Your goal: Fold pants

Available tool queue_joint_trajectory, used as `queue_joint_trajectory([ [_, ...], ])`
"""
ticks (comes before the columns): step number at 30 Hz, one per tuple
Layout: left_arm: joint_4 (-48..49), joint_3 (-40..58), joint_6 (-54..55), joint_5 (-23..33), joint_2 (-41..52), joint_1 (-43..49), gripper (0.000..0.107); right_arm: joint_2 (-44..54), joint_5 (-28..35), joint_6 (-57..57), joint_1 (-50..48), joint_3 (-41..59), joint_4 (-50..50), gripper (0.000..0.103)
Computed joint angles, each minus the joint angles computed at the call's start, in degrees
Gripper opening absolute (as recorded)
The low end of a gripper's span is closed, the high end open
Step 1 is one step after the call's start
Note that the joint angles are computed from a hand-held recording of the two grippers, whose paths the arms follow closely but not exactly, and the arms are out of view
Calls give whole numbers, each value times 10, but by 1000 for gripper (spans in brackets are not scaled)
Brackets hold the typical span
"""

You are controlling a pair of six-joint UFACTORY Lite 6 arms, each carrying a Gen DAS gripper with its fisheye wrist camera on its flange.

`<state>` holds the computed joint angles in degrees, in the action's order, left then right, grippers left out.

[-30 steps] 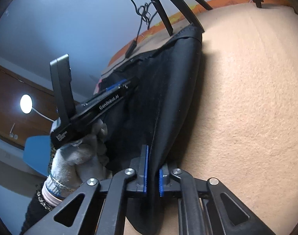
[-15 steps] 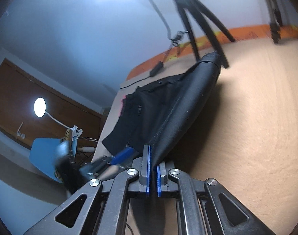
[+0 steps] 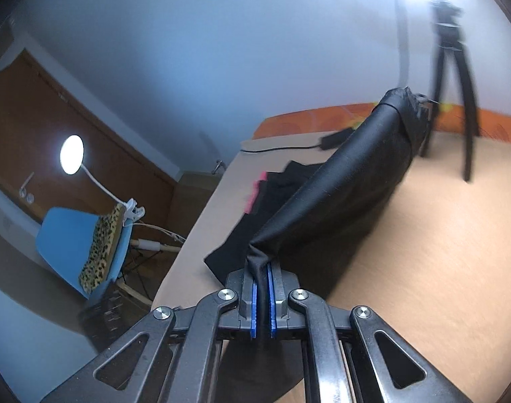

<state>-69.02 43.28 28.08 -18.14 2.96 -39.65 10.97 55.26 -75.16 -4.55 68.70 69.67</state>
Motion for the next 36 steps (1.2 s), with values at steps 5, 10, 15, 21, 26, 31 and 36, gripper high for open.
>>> queue_joint_trajectory([
  [5,-86,-65,78,-45,-97,7,27,36,-80,45,108,51,-15,3],
  [10,-92,-124,76,-56,-167,39,27,142,-182,121,233,151,-66,3],
  [15,-110,-158,75,-66,-198,46,27,251,-223,174,293,245,-107,3],
  [21,-134,-161,84,-85,-204,33,27,324,-195,219,320,332,-180,18],
  [26,-157,-147,113,-107,-205,10,27,231,-167,95,273,243,-104,56],
  [31,-94,-114,78,-84,-161,20,27,127,-149,-26,164,149,-10,59],
  [36,-38,-40,79,-72,-70,2,27,157,-161,-51,103,178,-17,60],
])
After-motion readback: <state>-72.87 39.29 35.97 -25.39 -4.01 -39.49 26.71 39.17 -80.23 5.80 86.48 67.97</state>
